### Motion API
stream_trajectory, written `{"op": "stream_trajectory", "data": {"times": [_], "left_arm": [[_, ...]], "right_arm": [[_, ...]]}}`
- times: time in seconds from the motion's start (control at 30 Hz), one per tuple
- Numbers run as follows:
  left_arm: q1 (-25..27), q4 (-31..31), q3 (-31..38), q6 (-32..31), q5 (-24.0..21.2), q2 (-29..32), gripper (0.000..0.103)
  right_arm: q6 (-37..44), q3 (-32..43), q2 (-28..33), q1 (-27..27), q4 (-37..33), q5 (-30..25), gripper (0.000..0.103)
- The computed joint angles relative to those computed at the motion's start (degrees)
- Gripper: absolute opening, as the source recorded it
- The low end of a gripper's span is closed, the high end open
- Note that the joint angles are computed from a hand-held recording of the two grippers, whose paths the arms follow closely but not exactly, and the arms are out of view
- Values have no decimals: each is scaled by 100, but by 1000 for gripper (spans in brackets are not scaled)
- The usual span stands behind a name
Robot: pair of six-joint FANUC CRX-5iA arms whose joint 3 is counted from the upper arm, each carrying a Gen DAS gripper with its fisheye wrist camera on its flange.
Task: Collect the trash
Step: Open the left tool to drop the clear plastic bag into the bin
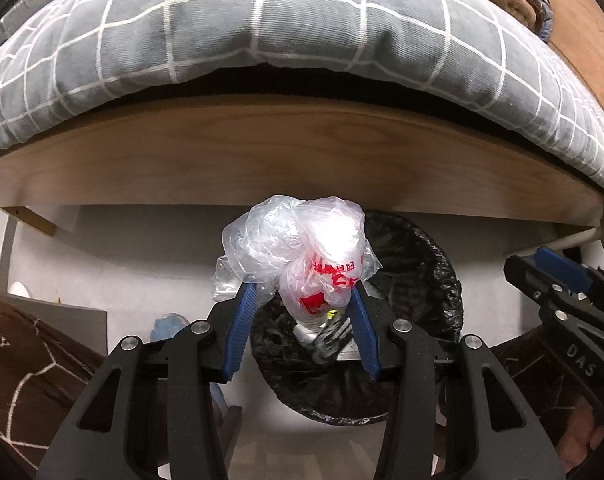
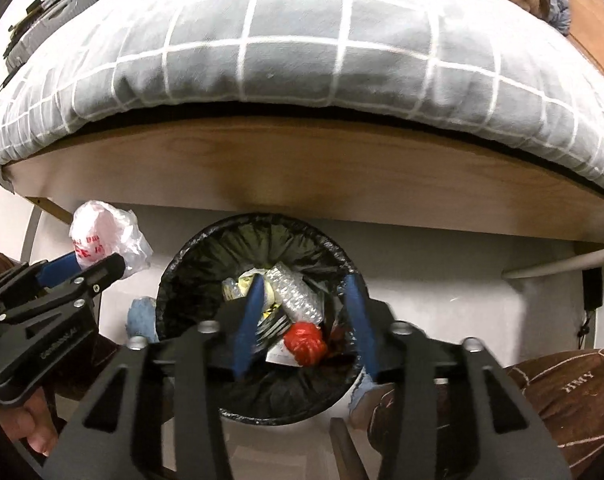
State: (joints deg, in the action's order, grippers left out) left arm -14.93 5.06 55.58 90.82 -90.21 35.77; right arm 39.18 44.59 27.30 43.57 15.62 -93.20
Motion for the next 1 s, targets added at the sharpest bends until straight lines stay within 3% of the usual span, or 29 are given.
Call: {"op": "stream_trajectory", "data": {"times": [0.13, 0.4, 0.73, 0.93, 1.0], "left_arm": [[-30, 86, -1, -13, -21, 28, 45], [-191, 228, -201, -65, 48, -37, 45], [-294, 287, -382, -120, 129, -130, 48], [-348, 173, -461, -161, 259, -203, 57], [-363, 105, -341, -167, 164, -150, 66]], "right_arm": [[-174, -490, -326, 69, 374, 301, 73], [-648, -1206, -817, -8, 537, 499, 91], [-841, -1301, -885, -48, 644, 522, 95], [-812, -1244, -820, -51, 652, 510, 95], [-805, -1227, -798, -56, 645, 512, 95]]}}
